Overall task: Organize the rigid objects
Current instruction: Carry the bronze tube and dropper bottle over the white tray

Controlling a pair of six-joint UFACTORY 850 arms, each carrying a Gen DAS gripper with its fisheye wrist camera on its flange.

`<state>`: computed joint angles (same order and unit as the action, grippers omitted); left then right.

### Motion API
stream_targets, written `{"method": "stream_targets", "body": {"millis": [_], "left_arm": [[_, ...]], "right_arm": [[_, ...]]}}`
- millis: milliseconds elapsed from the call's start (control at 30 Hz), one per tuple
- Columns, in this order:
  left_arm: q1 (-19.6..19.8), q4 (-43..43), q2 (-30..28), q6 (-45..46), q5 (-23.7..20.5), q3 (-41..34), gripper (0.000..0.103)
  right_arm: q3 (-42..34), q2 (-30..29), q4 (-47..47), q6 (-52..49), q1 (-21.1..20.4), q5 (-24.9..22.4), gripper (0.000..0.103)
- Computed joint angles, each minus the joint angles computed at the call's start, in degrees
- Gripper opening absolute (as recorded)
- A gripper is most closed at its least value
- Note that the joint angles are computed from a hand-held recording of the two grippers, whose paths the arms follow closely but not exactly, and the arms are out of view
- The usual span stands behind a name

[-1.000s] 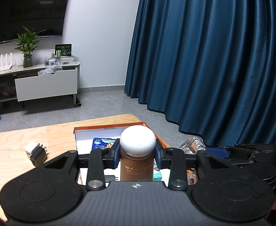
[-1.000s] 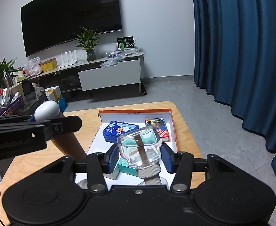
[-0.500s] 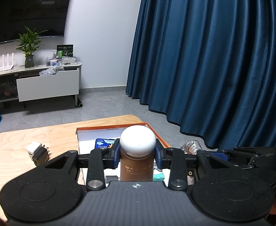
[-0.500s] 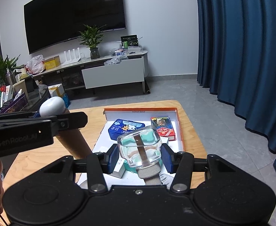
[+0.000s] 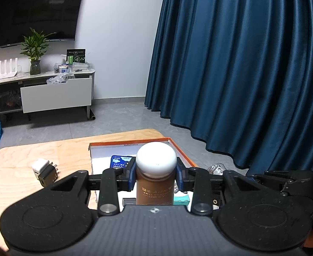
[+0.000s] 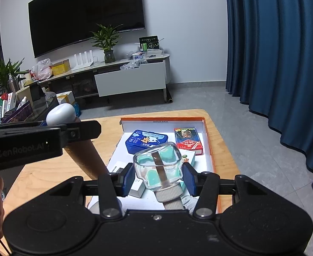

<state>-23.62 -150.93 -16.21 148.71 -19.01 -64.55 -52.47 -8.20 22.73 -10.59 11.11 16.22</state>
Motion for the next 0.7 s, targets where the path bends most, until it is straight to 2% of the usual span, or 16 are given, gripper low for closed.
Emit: {"method": "stream_targets", "body": {"millis": [300,700], "left_arm": [[-0.1,-1.7,0.0,1.0,0.4,0.0,0.036],[0.0,-2.0,0.3,1.0,0.2,0.1,0.036]], "right_arm": [[-0.4,-0.5,-7.4,8.0,0.1,-0.9,0.059],[-0.4,-0.2,-7.8,8.5,0.7,-1.1,0.059]]}}
